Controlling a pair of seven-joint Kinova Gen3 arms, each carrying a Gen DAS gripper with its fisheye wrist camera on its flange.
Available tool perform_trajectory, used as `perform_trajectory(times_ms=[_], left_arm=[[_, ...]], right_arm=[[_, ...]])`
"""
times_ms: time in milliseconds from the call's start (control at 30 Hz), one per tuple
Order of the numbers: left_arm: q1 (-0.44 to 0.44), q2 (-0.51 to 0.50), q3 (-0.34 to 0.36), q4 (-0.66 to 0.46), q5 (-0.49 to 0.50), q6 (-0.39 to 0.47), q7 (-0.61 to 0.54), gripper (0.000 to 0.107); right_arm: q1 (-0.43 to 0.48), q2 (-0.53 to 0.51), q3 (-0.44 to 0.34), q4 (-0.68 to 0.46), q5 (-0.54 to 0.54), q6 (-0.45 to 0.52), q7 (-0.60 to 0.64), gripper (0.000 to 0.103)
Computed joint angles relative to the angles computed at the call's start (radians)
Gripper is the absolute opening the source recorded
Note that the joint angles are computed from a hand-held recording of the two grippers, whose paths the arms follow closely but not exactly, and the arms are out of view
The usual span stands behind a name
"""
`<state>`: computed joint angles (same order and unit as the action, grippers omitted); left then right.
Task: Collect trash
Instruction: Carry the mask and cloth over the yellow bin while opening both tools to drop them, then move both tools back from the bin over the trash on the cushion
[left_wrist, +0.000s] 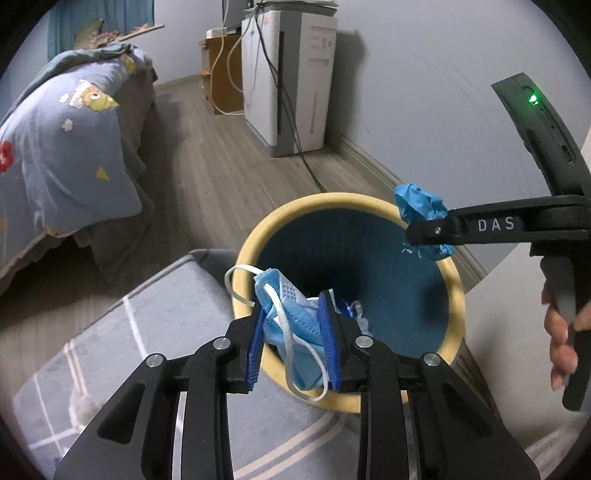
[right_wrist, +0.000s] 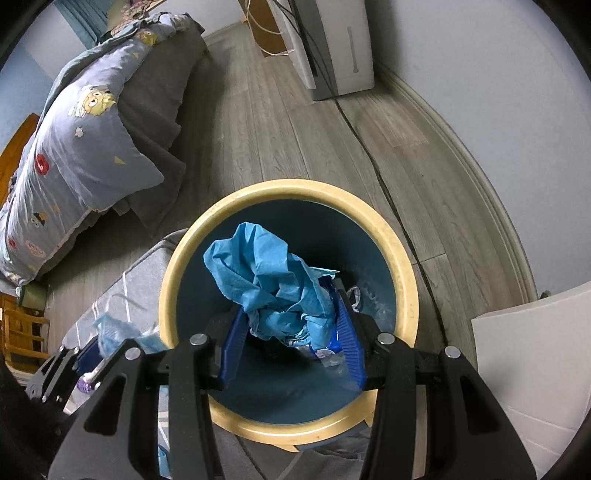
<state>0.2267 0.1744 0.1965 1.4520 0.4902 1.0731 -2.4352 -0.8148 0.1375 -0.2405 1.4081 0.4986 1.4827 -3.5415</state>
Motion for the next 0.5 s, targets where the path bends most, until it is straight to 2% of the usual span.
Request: perform_trajectory(times_ms=[33,100,167,267,300,333,367,400,467,500], left_arm=[[0.001,0.003,0.002,0.0,0.002,-0.001,-0.002,0.034],[-0.003,0.002,0.005,0.012,0.019,-0.005,-0.02,0.047],[-0.008,-0.004,0.006,0.024,0.037,-0.014,-0.045,0.056],[-0.01,-0.001,0.003,0.021,0.04,-0.01,-0.057,0.059],[-0.013,-0.004,0.001,0.026,0.044,-0.013,-0.063,0.066],[-0.016,-0.008,0.0,0.03,0.048,-0.015,-0.068,0.069],[-0.021,-0.014,-0.004,0.038,0.056,-0.023,-0.073,0.077],[-0.025,-0.022,-0.006,0.047,0.063,-0.032,-0.078,0.084],[-0.035,-0.041,-0.013,0.069,0.081,-0.058,-0.089,0.094],[-0.039,-0.055,-0.019,0.087,0.087,-0.081,-0.1,0.095]], right_arm=[[0.003,0.0,0.001,0.002,-0.006,-0.002,0.004,0.046],[0.004,-0.001,0.001,0.005,-0.007,-0.003,-0.002,0.048],[0.002,-0.009,0.0,0.013,-0.001,0.001,-0.02,0.052],[-0.002,-0.011,-0.004,0.014,0.012,0.015,-0.044,0.059],[-0.001,-0.012,-0.005,0.015,0.013,0.013,-0.045,0.064],[0.0,-0.011,-0.006,0.016,0.013,0.011,-0.044,0.076],[0.0,-0.011,-0.007,0.015,0.013,0.01,-0.042,0.083],[-0.003,-0.011,-0.009,0.015,0.023,0.01,-0.05,0.096],[-0.019,-0.007,-0.012,0.003,0.054,0.044,-0.066,0.097],[-0.025,-0.001,-0.013,-0.011,0.064,0.067,-0.065,0.097]])
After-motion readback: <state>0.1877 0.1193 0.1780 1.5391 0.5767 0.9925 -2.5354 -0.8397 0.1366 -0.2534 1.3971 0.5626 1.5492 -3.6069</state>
